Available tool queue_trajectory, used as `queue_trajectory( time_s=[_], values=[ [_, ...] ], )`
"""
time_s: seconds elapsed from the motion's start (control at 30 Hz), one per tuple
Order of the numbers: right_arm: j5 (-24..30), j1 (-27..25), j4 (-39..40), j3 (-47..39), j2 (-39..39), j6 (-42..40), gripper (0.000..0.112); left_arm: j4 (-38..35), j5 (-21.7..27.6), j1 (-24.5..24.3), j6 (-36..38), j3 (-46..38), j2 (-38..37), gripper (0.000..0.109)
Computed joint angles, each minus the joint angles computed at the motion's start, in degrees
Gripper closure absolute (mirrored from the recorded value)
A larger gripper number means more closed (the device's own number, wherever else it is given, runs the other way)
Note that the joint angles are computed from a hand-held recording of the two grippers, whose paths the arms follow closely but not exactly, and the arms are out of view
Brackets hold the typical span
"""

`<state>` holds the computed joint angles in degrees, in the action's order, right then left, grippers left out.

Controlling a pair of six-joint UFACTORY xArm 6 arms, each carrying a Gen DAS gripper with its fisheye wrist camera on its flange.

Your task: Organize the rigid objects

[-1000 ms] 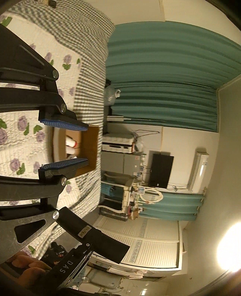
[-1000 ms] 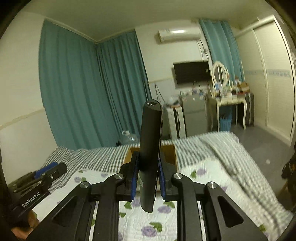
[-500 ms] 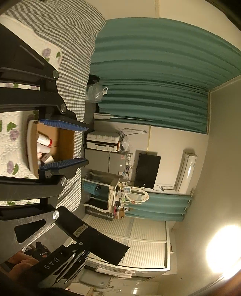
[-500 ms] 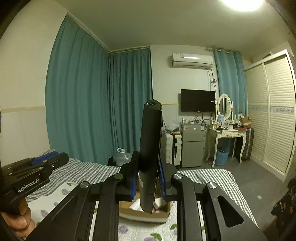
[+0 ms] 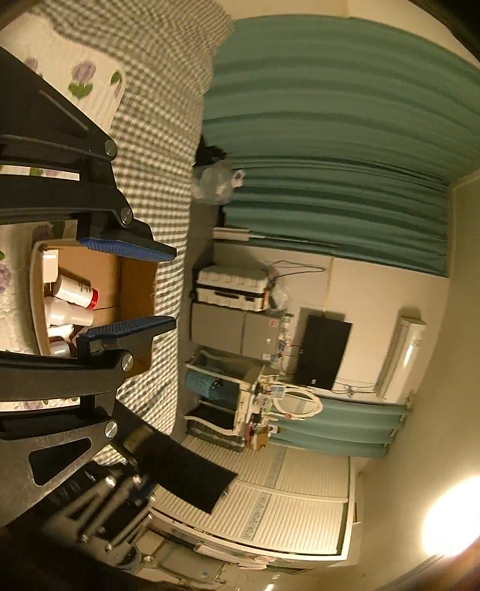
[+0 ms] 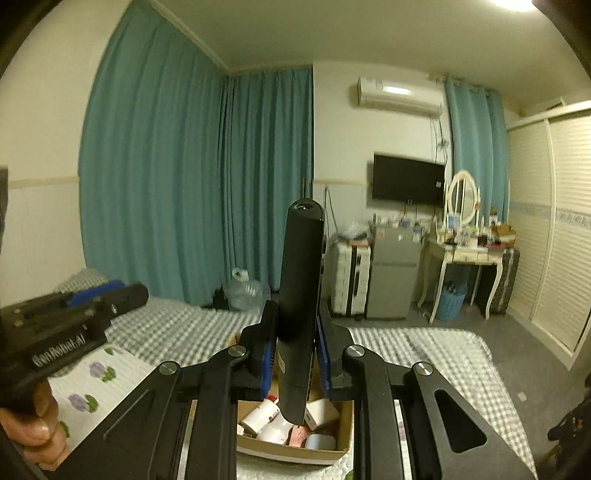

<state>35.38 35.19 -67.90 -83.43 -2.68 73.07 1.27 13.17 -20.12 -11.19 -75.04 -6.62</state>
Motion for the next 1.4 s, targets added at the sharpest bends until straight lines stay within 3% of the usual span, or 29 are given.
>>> queue_trajectory(
  time_s=[0.13, 0.3, 0.43, 0.63, 0.77, 0.83, 0.9, 1.0, 1.17, 1.4],
  values=[
    [-3.06, -3.16, 3.82, -2.34, 5.23, -4.76, 0.093, -4.34, 2.78, -0.04, 4.75, -5.49, 7.26, 0.077],
    [-9.5, -7.56, 20.76, -5.54, 12.89, -16.71, 0.093, -4.26, 5.33, -0.39, 6.33, -10.81, 14.74, 0.077],
    [-8.78, -8.99, 32.91, -8.18, 18.17, -26.87, 0.093, -10.32, 8.72, -0.71, 11.29, -16.38, 21.29, 0.077],
    [-6.4, -11.39, 48.73, -11.83, 24.11, -42.49, 0.093, -7.74, 13.52, -1.73, 10.55, -23.45, 28.0, 0.077],
    [-5.53, -12.5, 49.99, -13.6, 26.53, -43.58, 0.09, -7.95, 14.14, -1.83, 9.92, -24.79, 29.52, 0.077],
    [-8.55, -13.24, 47.78, -9.72, 24.35, -39.81, 0.073, -8.75, 13.84, -1.76, 10.08, -24.51, 29.4, 0.077],
    [-11.51, -13.85, 44.98, -6.34, 22.11, -36.83, 0.049, -8.58, 12.81, -1.78, 9.12, -23.97, 29.21, 0.077],
    [-11.63, -14.17, 37.74, -4.58, 20.09, -30.54, 0.049, -8.78, 12.88, -1.4, 8.28, -23.34, 28.51, 0.077],
    [-11.64, -14.82, 34.24, -2.89, 16.8, -24.57, 0.049, -6.65, 13.9, -1.34, 6.37, -22.01, 25.23, 0.074],
    [-8.51, -13.7, 25.62, -1.18, 8.98, -15.09, 0.039, -2.03, 12.09, -1.28, 1.04, -16.7, 15.99, 0.052]
  ],
)
